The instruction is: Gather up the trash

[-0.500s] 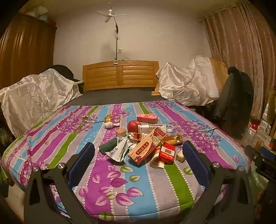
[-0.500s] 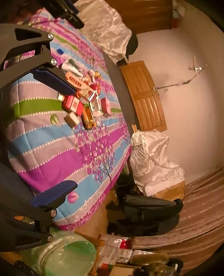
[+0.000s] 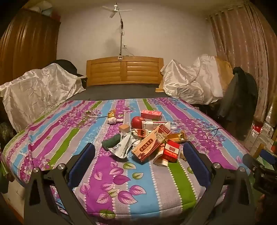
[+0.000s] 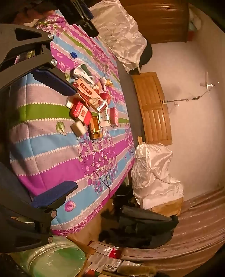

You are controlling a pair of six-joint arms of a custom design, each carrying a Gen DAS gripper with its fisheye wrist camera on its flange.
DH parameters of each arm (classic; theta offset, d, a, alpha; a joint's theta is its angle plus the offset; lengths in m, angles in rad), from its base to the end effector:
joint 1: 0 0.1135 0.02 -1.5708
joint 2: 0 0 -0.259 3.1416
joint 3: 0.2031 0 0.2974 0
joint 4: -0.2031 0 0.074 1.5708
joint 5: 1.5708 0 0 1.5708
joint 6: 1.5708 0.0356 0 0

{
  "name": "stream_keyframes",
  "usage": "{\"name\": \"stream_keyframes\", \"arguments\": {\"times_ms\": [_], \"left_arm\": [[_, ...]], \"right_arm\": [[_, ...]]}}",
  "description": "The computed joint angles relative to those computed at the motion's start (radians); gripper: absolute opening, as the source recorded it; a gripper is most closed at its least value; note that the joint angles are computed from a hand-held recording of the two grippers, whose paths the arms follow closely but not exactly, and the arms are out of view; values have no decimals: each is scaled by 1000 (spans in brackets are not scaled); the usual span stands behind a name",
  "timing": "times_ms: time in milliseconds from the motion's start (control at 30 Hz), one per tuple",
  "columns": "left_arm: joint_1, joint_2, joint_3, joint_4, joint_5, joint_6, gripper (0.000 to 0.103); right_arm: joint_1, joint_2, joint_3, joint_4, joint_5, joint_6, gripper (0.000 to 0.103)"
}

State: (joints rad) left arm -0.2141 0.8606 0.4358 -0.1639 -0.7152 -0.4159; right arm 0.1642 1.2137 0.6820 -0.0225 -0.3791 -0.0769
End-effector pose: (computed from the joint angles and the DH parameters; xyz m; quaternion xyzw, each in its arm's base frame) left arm 0.2250 -0.0250 0.1885 -0.2474 0.8052 0.1566 0.5156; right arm 0.2958 0.0624 0.2038 -0.1942 0.8407 0.1853 0.4703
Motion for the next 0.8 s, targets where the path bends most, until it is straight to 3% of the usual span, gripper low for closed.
{"name": "stream_keyframes", "arguments": {"times_ms": [800], "left_arm": [[47,75,53,-85,0,-73,98]], "right_arm": [[19,94,58,-44,76,16,98]]}}
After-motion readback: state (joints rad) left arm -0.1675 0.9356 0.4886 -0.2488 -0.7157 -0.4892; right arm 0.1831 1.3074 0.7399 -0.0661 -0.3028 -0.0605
